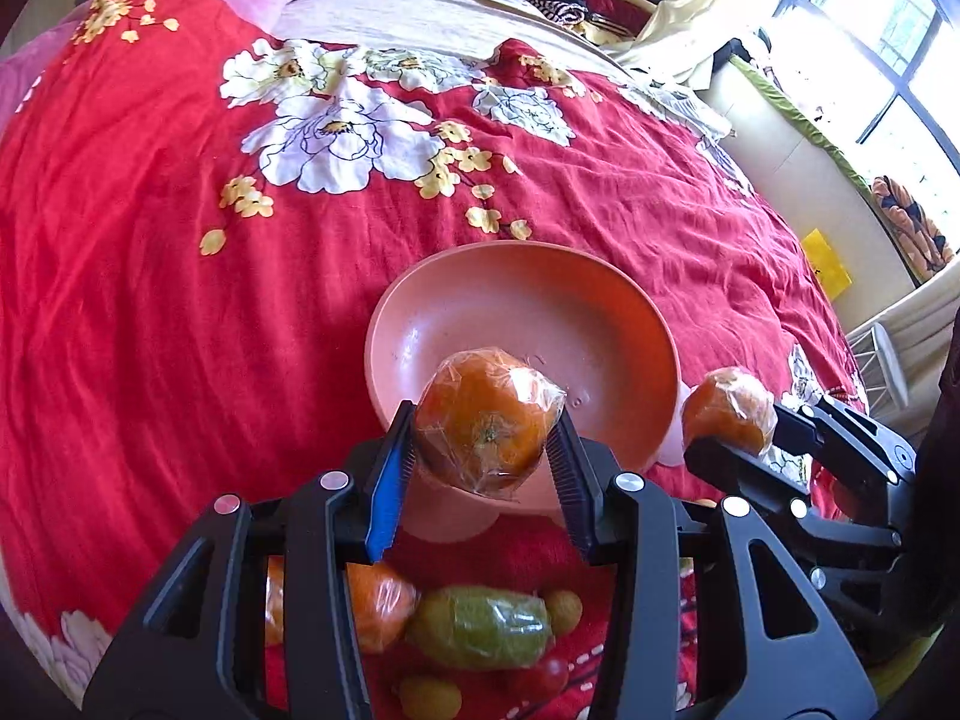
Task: Organize fruits
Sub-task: 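Lift the wrapped orange with the right gripper and carry it over the pink bowl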
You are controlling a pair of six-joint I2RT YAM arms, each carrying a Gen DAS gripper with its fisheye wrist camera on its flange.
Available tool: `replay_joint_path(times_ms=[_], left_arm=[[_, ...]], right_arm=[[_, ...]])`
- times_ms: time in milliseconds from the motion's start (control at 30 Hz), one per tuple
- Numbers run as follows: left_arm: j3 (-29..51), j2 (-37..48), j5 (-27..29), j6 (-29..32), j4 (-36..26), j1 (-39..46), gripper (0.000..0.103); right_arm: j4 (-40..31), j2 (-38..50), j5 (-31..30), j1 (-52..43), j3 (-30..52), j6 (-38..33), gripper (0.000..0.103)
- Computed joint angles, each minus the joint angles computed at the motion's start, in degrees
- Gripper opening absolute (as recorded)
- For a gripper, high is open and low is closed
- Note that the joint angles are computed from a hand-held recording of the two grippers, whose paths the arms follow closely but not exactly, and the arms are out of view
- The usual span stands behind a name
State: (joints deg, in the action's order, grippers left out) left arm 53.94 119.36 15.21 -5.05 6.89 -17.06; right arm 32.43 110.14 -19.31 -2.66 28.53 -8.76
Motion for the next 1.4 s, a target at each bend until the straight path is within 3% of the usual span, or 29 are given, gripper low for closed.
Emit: replay_joint_path(times_ms=[533,1233,1400], left_arm=[[11.3,7.9,3.1,-0.1,-6.5,0.2,0.035],[15.7,11.0,3.7,0.1,-9.6,-0.1,0.035],[16.0,11.2,3.5,0.1,-10.0,-0.2,0.035]], right_arm=[[-1.8,7.3,2.2,2.7,6.8,-2.2,0.036],[-3.5,11.2,3.2,4.9,9.8,-2.7,0.038],[-2.8,10.3,2.4,4.7,8.7,-2.5,0.045]])
